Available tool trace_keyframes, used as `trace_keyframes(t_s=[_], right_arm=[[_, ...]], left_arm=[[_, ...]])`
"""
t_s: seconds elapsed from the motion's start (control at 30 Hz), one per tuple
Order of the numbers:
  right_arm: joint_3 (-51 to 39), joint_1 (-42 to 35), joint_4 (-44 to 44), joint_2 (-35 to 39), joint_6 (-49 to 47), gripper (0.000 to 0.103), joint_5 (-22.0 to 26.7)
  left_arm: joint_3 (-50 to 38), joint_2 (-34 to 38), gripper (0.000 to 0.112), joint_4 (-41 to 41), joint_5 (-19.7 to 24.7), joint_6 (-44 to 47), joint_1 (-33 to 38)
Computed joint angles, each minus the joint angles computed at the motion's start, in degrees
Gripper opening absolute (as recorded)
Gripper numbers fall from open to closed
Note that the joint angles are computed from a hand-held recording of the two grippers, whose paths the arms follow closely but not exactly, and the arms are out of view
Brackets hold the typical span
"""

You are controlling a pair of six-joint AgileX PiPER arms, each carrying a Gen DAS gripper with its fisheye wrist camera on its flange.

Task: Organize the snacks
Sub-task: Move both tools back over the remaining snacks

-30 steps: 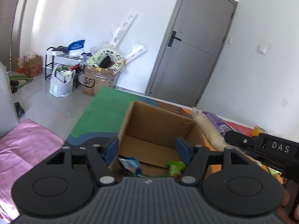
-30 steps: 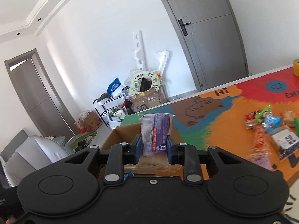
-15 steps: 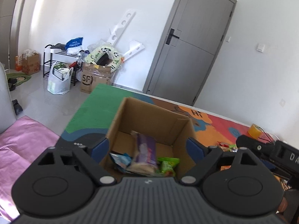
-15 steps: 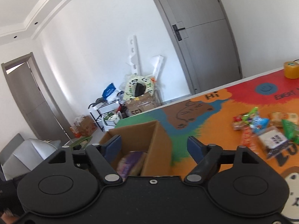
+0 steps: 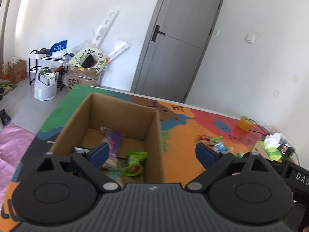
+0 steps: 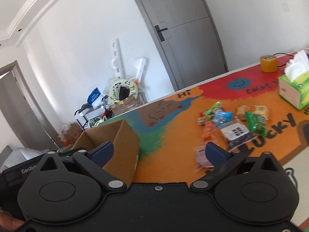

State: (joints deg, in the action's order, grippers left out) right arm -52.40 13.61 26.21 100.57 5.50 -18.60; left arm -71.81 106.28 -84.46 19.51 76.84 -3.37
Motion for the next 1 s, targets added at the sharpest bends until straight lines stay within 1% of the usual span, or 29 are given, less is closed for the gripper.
trace_keyframes(t_s=[0.07,0.13,0.23,0.37,0.57,0.7,0.8,0.9,1.0], right_arm=[[1.2,-0.7,-0.3,-0.9,0.3,0.103,-0.4],[2.8,-1.5,-0.7,-2.0,0.7,0.103,-0.8],[5.3,-2.7,-1.6,-3.6,1.9,0.103,-1.5],[8.2,-4.2,-2.3,-5.6,2.7,0.103,-2.3],[12.3,-7.7,-7.0,-8.5,6.2,0.103,-2.8],[14.5,-10.4,-11.2,-9.5,10.3,0.103,-3.3],[15.9,-12.4,-14.9,-10.0,13.5,0.103,-3.7],[16.8,-14.3,-17.7,-10.7,16.0,0.103,-4.0],[17.5,-15.8,-18.9,-10.9,16.8,0.103,-4.2]], left_arm=[[0.3,-0.4,0.096,1.5,-0.2,-1.3,-1.1],[1.0,-0.9,0.096,0.0,-0.3,0.6,-2.0],[1.5,-1.3,0.096,0.1,-0.7,1.0,-3.8],[2.3,-1.5,0.096,-2.5,-1.2,3.6,-5.9],[2.5,-1.1,0.096,-3.6,-2.7,3.8,-9.6],[1.9,-0.6,0.096,-2.9,-3.8,2.8,-11.7],[1.2,-0.1,0.096,-0.7,-4.4,0.5,-13.1],[0.9,0.4,0.096,-2.3,-3.9,2.2,-13.8],[0.2,1.4,0.096,-2.0,-4.0,1.4,-14.8]])
